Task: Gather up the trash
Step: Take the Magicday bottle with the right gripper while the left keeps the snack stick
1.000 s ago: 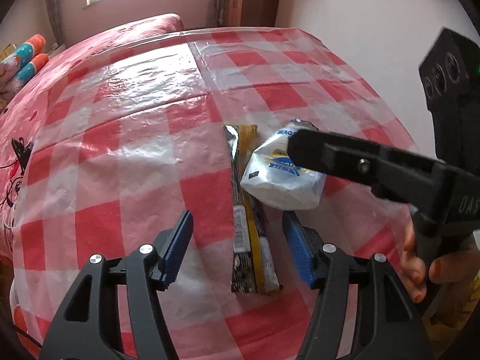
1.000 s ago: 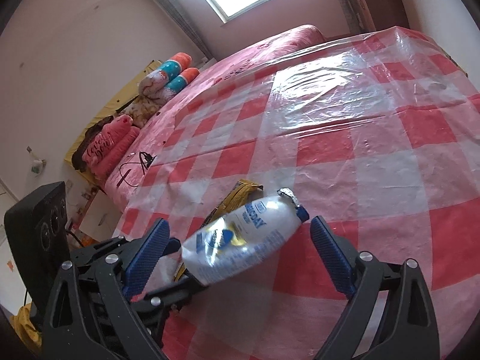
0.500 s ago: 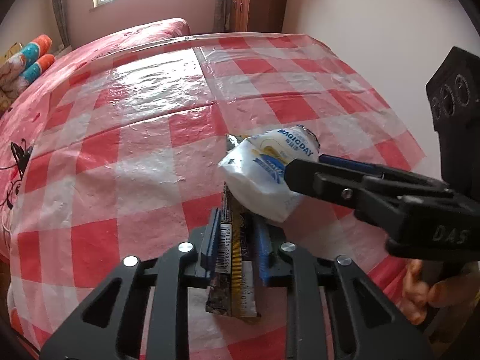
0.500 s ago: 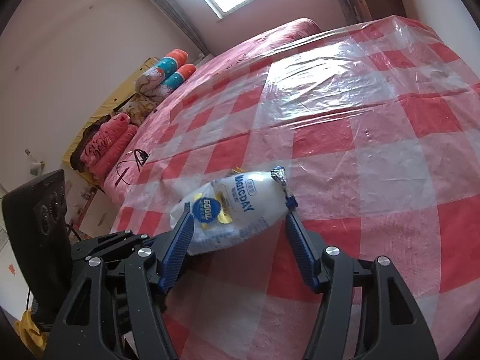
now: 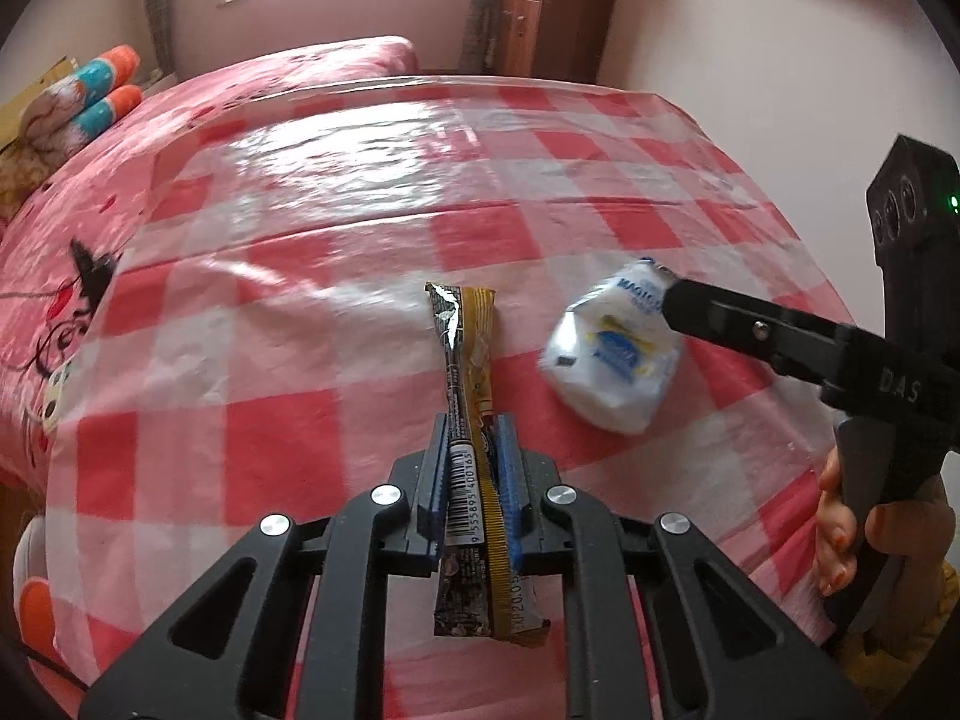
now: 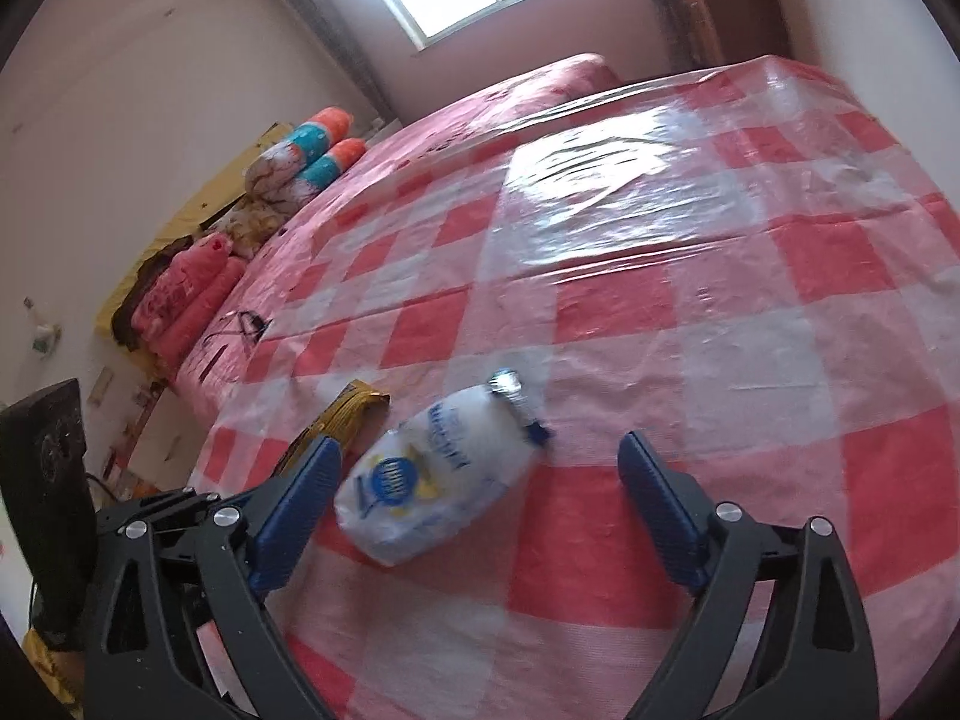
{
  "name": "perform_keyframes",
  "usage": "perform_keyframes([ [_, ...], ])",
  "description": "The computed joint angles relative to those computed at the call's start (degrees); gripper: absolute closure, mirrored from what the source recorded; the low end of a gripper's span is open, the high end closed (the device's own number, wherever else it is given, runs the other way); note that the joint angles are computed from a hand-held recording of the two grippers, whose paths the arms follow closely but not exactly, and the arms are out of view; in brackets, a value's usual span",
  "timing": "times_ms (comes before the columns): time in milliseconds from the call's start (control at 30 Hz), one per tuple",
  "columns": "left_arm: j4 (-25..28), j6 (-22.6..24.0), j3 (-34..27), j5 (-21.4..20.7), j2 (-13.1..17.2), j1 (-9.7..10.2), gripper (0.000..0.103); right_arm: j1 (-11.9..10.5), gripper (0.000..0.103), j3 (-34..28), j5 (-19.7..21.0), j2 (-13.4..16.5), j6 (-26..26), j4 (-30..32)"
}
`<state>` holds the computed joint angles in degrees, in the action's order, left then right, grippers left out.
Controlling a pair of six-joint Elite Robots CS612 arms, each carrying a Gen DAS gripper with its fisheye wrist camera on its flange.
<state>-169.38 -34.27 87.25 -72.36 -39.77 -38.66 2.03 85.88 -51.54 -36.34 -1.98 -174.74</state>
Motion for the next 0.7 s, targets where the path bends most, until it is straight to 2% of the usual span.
perform_keyframes([
  [67, -0.5, -0.8, 0.8, 0.1, -0.4, 0.18, 0.087, 0.5, 0.008, -0.1, -0.1, -0.1, -2.1, 1.2],
  [167, -1.1, -1.6, 1.9, -0.1, -0.8, 0.38, 0.087, 1.5, 0.008, 0.0, -3.4, -0.5, -3.9, 1.2],
  [433, -3.2, -3.0, 4.3, -1.3, -1.7, 0.82, 0.087, 3.5, 0.008, -0.7, -5.6, -0.5, -7.4, 2.7],
  [700, -6.9, -4.2, 7.5, -2.6, -2.8, 1.39, 0.087, 5.5, 0.008, -2.2, -10.4, -0.2, -8.8, 2.6],
])
